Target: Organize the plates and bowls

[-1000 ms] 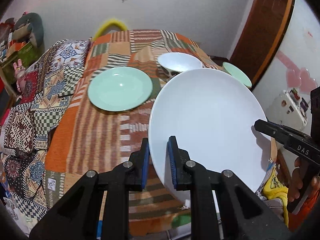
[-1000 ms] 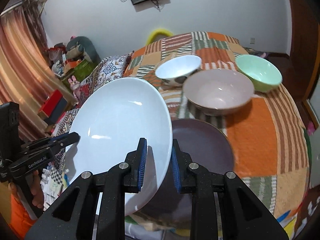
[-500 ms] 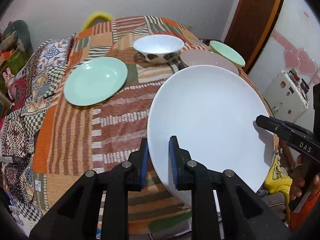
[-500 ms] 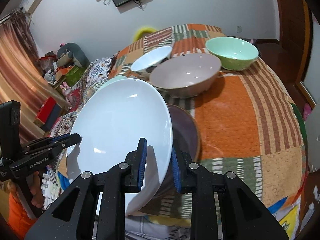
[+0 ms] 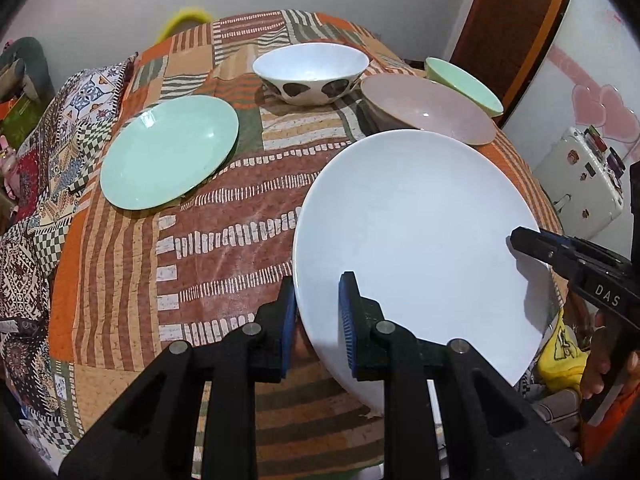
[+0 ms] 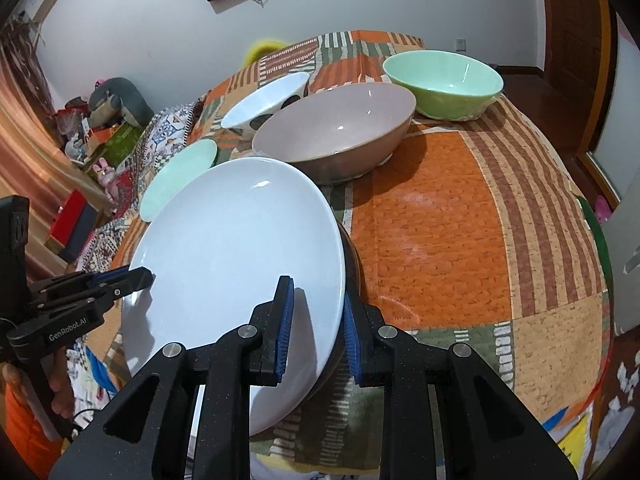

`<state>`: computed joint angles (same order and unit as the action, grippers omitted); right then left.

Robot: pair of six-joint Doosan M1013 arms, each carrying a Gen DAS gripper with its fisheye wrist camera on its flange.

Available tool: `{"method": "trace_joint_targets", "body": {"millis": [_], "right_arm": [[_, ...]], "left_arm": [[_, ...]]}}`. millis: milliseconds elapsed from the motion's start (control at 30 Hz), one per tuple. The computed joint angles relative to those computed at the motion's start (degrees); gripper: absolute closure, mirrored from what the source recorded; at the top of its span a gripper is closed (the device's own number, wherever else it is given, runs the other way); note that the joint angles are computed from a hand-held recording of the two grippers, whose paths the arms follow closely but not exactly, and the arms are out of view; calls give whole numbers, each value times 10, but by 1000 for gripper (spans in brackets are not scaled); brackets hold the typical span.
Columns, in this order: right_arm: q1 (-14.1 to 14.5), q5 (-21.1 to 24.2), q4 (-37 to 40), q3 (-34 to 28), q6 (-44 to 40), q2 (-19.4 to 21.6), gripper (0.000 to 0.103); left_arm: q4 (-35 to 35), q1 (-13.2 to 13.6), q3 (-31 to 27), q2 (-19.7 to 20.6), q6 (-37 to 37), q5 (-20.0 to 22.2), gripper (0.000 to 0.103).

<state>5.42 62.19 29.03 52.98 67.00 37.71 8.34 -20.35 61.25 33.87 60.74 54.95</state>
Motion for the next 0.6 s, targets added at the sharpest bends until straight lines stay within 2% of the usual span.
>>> {"method": "trace_joint_targets", "body": {"millis": [600], "right_arm": [[9, -12, -40, -2, -2, 2, 81]], "left_arm": [[-25, 8, -6, 14, -3, 5, 77]]}}
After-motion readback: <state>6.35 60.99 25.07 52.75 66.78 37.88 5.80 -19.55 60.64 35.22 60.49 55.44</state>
